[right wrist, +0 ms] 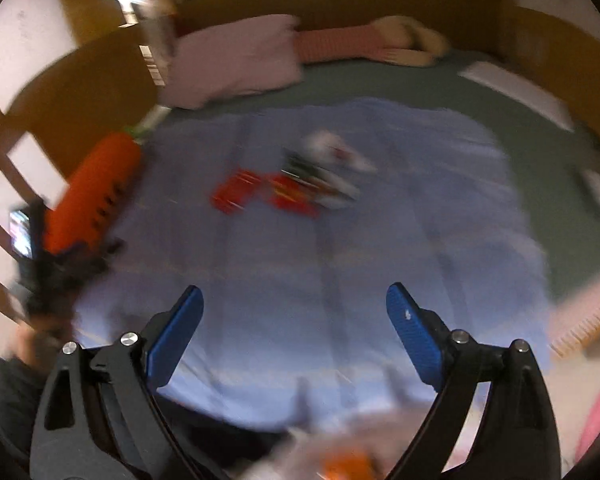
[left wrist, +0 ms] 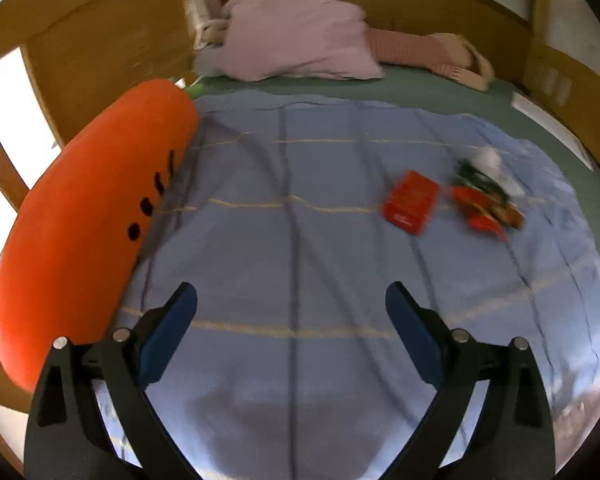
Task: Collect trash
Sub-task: 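Reach both open tools back toward the remaining trash on the bed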
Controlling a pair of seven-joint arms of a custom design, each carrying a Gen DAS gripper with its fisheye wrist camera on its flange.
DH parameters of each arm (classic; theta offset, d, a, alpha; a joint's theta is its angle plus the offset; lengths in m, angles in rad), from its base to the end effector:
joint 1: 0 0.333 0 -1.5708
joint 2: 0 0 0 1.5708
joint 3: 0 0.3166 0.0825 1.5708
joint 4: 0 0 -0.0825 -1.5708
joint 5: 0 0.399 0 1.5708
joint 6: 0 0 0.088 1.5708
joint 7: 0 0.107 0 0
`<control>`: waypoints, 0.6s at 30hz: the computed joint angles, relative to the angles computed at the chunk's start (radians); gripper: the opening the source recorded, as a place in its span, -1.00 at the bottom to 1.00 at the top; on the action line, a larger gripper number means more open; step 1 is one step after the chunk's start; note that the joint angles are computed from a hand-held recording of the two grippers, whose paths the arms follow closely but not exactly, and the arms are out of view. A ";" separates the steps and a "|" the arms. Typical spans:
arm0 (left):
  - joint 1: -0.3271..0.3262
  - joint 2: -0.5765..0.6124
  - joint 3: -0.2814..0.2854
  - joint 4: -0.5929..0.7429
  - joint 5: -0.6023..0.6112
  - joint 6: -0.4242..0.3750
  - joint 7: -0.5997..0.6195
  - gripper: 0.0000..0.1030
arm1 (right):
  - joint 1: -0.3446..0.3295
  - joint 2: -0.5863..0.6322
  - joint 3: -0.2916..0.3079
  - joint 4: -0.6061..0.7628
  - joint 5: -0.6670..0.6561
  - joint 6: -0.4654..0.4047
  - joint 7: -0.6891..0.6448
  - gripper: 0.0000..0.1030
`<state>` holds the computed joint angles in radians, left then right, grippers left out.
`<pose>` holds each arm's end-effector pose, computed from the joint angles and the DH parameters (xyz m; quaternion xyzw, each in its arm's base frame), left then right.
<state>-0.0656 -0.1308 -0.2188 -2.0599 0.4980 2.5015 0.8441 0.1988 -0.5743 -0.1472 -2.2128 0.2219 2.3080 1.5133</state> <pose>0.5500 -0.1694 0.5500 -0.7027 0.6239 -0.2013 0.2765 0.4385 0.0106 0.6673 -0.6660 0.6583 -0.1266 0.3273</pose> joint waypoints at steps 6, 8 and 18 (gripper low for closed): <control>0.039 -0.012 0.044 -0.025 -0.062 -0.031 -0.057 0.84 | 0.184 0.515 -0.055 0.377 0.106 0.043 0.046 0.76; 0.060 -0.054 0.049 -0.068 -0.072 0.010 -0.084 0.86 | 0.169 0.670 -0.041 0.514 0.186 0.017 0.098 0.76; 0.110 -0.080 0.042 -0.080 -0.155 0.000 -0.091 0.87 | 0.094 0.897 0.079 0.666 0.022 0.040 0.323 0.31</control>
